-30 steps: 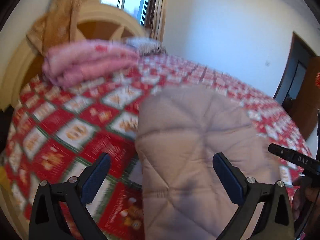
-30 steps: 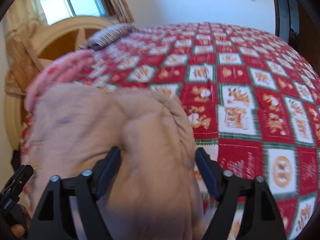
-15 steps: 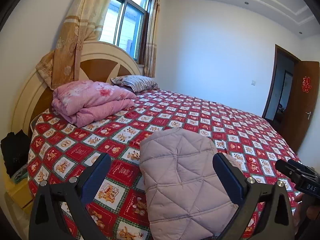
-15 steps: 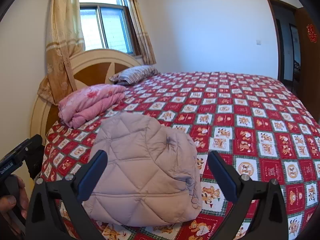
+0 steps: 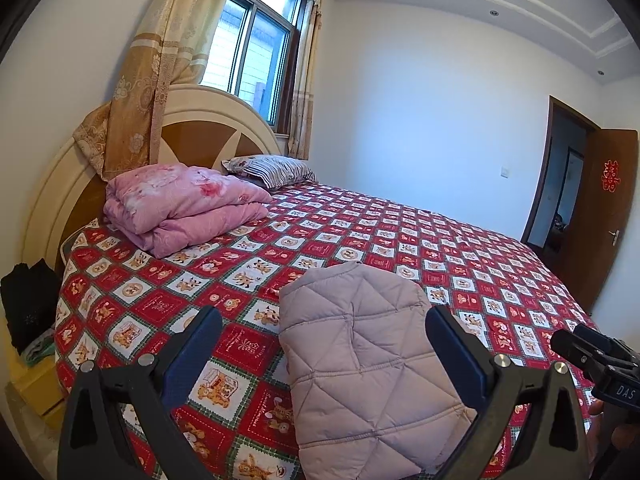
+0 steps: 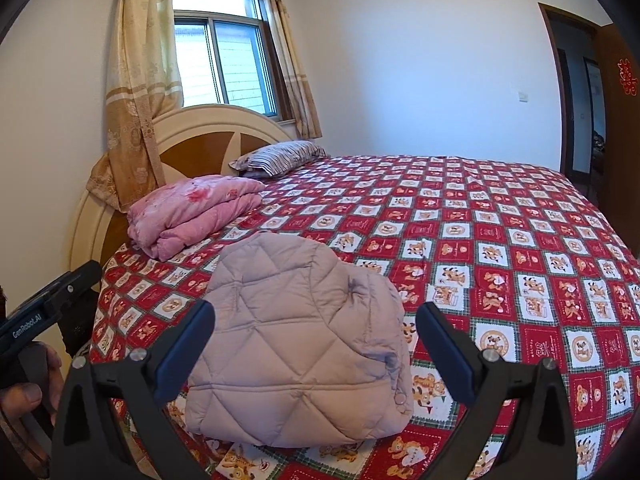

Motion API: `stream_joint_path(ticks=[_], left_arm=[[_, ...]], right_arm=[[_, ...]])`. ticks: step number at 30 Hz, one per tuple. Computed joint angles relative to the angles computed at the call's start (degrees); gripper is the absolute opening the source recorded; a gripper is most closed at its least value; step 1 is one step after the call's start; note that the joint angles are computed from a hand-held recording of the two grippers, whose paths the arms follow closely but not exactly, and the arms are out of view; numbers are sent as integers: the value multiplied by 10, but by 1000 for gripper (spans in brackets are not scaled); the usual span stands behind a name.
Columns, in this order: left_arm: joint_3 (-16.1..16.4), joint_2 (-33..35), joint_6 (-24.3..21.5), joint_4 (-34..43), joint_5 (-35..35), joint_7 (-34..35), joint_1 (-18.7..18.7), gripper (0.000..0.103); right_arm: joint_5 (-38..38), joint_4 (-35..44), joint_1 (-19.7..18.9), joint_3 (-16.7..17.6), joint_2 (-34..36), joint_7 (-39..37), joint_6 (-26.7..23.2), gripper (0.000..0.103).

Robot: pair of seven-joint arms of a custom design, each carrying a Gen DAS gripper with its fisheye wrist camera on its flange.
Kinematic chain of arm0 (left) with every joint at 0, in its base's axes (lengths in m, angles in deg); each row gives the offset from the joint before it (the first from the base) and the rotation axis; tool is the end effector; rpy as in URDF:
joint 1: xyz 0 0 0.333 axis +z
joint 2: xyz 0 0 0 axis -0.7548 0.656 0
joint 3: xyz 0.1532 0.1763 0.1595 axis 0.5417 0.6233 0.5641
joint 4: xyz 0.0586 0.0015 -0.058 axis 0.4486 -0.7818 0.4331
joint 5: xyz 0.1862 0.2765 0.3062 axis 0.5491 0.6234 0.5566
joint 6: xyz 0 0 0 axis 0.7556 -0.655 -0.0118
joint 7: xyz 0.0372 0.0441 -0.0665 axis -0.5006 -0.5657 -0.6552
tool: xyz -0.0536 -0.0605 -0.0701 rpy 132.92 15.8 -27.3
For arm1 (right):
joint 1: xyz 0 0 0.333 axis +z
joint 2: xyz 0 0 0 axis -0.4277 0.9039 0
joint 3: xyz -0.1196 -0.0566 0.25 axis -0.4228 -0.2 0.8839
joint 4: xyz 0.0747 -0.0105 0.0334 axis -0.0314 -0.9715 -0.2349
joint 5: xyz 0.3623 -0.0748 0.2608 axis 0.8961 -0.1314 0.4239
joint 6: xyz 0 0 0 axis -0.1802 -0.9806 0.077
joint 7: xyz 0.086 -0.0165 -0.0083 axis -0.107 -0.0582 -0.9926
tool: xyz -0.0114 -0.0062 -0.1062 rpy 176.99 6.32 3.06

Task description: Fold large clothes

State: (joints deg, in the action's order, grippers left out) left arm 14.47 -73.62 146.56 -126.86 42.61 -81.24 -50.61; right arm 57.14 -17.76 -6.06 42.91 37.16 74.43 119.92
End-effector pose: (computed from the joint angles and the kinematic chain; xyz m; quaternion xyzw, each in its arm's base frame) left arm 0.5285 -0.2203 0.5083 -0.6916 0.4593 -0.3892 0.3991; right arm 0.6171 0.3148 0.4956 -0.7075 0.4680 -0.2086 0.4867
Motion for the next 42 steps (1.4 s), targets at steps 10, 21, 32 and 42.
stream_joint_path(ticks=[10, 21, 32, 42], left_arm=[[0, 4, -1, 5, 1, 3, -2, 102], [2, 5, -3, 5, 2, 2, -4, 102], [-1, 4, -15, 4, 3, 7, -5, 102], [-5, 9, -47, 14, 1, 31, -14, 102]], right_arm=[[14, -3, -1, 2, -3, -12, 0, 103], [18, -7, 2, -1, -9, -14, 1, 103], [22, -9, 2, -2, -12, -20, 1, 103], [112, -4, -15, 20, -20, -114, 9, 103]])
